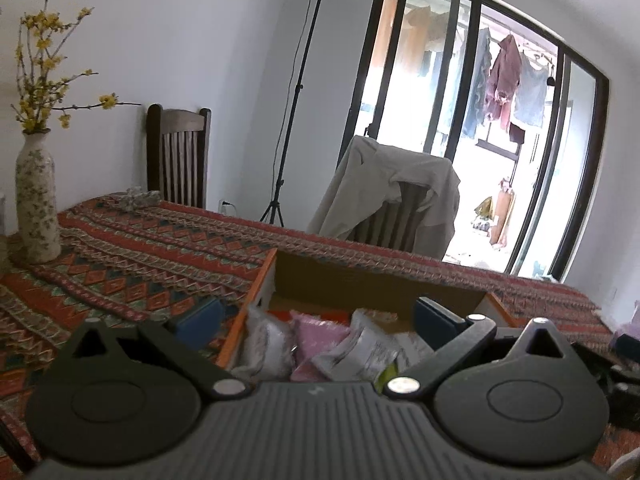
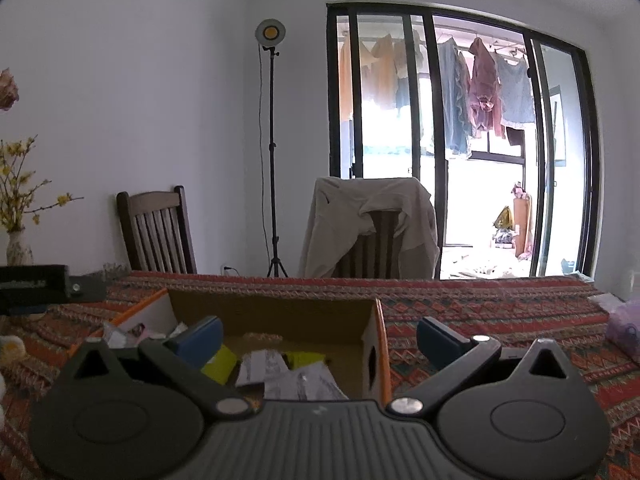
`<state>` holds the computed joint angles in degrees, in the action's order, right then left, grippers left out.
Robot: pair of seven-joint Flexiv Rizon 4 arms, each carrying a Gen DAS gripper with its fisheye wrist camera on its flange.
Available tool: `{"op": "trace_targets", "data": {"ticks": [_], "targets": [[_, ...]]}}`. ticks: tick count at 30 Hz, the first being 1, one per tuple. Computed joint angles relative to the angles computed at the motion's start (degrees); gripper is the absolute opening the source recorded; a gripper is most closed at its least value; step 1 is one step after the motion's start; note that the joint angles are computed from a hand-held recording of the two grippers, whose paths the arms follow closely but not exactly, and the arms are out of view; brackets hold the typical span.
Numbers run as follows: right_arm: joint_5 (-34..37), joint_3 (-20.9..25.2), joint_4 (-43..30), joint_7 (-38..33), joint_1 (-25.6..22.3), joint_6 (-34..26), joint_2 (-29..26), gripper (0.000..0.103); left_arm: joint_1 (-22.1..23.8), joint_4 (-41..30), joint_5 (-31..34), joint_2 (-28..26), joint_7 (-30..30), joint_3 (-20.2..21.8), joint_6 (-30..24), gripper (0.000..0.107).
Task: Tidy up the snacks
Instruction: 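Move both tools back to the snack pile in front of the box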
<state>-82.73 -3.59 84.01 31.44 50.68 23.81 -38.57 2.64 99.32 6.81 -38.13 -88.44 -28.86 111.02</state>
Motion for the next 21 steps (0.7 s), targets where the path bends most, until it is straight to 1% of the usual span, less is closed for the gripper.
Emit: {"op": "trace_targets", "data": {"ticks": [8, 12, 15, 17, 18, 19, 21], "targets": [[3.1, 2.4, 3.3, 0.7, 1.2, -2.0, 1.3, 0.103, 5.9, 6.6, 3.8, 2.1, -0.2, -2.5, 0.4, 0.103], [4.8, 3.5, 4.9, 1.5, 1.3, -1.5, 1.6, 0.103, 7.2, 9.2, 5.2, 2.8, 0.7, -2.6, 0.7, 0.103], [4.5, 4.1, 7.0, 4.0, 1.2, 0.4, 2.0, 0.103, 7.9, 10.7, 6.9, 1.9, 1.9, -2.5, 1.9, 0.103], [4.6, 4.4, 7.8, 5.9, 1.0, 1.9, 2.1, 0.103, 7.3, 11.0, 7.0, 1.2, 2.5, -1.5, 2.0, 0.103], [5.0, 4.6, 8.1, 6.5, 0.9, 2.3, 2.0, 0.103, 7.5, 11.0, 7.1, 0.6, 2.7, -1.6, 1.8, 0.103], [5.6, 4.8, 8.0, 6.5, 0.9, 2.5, 1.8, 0.103, 7.9, 11.0, 7.2, 0.1, 2.8, -2.1, 1.3, 0.103], [7.2, 5.0, 7.4, 5.6, 1.1, 2.4, 1.3, 0.103, 10.2, 11.0, 7.5, -1.0, 2.8, -4.8, 0.8, 0.103]]}}
